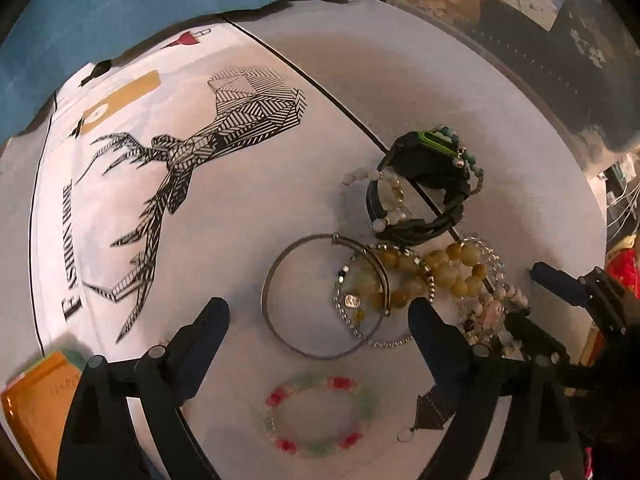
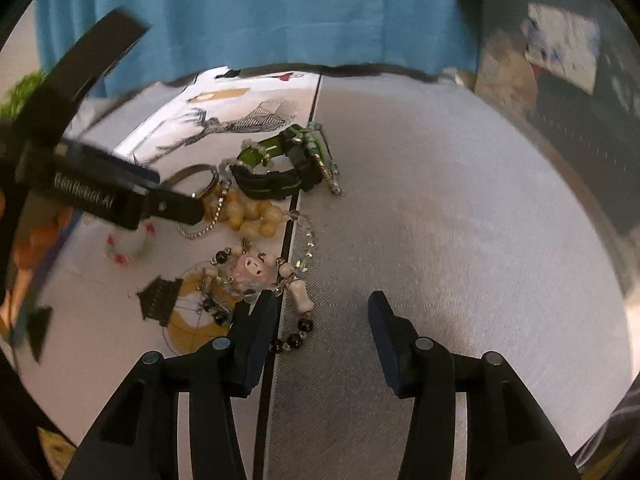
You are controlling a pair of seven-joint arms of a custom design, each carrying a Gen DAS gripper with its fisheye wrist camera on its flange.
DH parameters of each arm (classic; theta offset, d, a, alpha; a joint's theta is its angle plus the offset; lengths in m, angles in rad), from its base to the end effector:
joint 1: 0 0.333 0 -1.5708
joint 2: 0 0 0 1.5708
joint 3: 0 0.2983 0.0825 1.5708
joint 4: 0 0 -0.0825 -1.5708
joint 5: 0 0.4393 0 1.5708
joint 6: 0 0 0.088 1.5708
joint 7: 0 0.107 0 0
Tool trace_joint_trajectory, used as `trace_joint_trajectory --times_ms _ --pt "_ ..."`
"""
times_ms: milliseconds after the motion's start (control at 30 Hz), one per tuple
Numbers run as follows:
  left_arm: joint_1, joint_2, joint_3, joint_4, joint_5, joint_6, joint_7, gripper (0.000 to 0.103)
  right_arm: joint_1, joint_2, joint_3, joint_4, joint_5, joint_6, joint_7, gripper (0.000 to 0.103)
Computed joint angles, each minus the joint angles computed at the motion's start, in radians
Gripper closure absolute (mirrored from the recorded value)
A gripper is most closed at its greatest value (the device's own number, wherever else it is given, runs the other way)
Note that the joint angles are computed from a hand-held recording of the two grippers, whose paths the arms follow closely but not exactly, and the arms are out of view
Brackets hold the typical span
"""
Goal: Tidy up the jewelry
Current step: 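Grasp the silver bangle with the left tool while the right tool grasps the black-and-white beaded bracelet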
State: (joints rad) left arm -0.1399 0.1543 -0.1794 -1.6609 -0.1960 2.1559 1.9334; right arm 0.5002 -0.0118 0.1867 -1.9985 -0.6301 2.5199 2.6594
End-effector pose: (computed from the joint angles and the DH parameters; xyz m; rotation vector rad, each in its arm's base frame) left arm 0.6566 -0.2185 0.5200 -1.3984 2.6345 -0.5827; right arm 0.4940 0.4126 0.4811 -1.8003 1.7665 -0.5773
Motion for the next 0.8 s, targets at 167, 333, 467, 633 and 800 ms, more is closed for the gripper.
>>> trace_joint_trajectory --times_ms 167,333,467,633,800 --pt "0.017 -0.02 -0.001 -0.01 -0.087 0.014 0.032 0.045 -0.007 -0.024 -0.006 -0.029 0.066 0.04 -0.029 0.094" --pt "0.027 -0.122 0.006 -0.102 -0.145 0.075 0.062 0.045 -0.029 -0.083 0.005 -0.059 0.016 0.032 0.081 0.094" --pt "0.037 -0.223 0.025 -0.163 -0.214 0.086 0.075 0.045 -0.046 -0.139 0.022 -0.062 -0.031 0.003 0.117 0.094" --pt "0.047 -0.374 0.054 -0.27 -0.251 0.116 0.064 0.045 -0.053 -0.183 0.048 -0.04 -0.069 -0.044 0.123 0.094" --pt "0.055 -0.545 0.085 -0.414 -0.254 0.125 0.053 0.045 -0.056 -0.222 0.066 -0.015 -0.075 -0.054 0.122 0.094"
